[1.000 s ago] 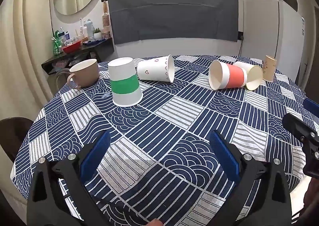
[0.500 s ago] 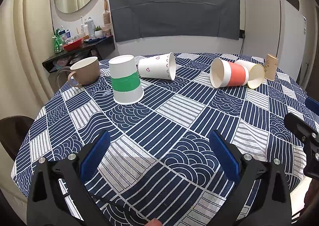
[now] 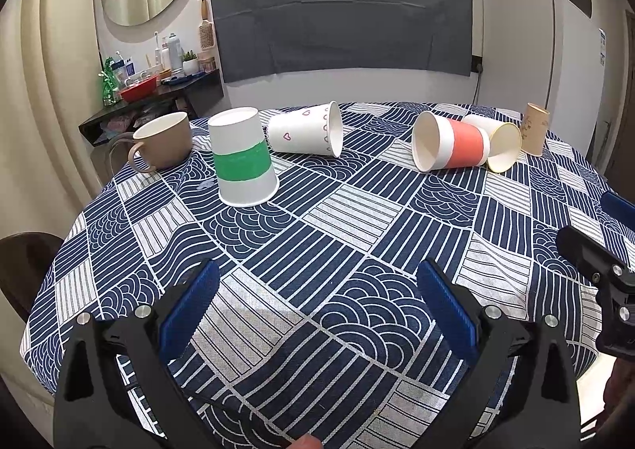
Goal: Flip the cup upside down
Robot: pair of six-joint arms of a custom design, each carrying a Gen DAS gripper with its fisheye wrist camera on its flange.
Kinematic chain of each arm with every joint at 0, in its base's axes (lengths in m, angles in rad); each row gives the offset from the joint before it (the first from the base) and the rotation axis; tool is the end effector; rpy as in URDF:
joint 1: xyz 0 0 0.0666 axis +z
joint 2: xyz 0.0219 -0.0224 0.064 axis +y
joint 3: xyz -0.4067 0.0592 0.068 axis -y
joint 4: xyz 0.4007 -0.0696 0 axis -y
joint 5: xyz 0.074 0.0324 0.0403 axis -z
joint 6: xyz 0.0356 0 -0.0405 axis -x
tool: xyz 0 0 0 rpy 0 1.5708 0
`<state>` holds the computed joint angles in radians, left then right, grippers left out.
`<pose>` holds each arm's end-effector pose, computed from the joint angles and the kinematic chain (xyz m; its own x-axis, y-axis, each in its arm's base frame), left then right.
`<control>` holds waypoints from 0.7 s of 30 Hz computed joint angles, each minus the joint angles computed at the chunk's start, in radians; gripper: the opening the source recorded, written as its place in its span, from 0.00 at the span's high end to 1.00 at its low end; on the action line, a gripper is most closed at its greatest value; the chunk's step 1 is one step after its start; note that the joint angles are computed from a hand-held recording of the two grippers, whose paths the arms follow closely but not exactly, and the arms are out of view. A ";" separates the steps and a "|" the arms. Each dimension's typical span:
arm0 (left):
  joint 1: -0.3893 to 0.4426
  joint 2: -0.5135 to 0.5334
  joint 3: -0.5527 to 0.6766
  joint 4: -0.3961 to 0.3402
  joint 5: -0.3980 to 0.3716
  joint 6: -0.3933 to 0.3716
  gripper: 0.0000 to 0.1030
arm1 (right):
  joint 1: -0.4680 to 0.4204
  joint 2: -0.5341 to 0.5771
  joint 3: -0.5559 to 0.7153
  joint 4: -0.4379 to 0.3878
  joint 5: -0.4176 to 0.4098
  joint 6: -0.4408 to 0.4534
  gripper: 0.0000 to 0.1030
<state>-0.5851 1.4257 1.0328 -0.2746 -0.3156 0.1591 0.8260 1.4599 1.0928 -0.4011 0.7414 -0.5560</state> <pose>0.4103 -0.2590 0.3225 -0.5605 0.1907 -0.8059 0.2360 0.9696 0.0653 0.3504 0.3440 0.3287 -0.5125 0.0184 -0.8585 0.0676 0.9975 -0.0190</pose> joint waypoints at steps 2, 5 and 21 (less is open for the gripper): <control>0.001 -0.003 -0.003 0.005 0.005 0.000 0.05 | 0.001 0.000 -0.002 0.003 0.000 0.002 0.08; 0.003 -0.003 -0.003 0.003 0.014 0.003 0.05 | 0.003 0.004 0.003 -0.007 0.001 0.000 0.07; 0.012 -0.006 -0.007 -0.003 0.026 0.012 0.05 | 0.008 0.004 0.002 -0.011 -0.001 -0.006 0.08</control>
<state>-0.5734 1.4200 1.0260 -0.2780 -0.2898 0.1709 0.8342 1.4642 1.0948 -0.4119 0.7406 -0.5619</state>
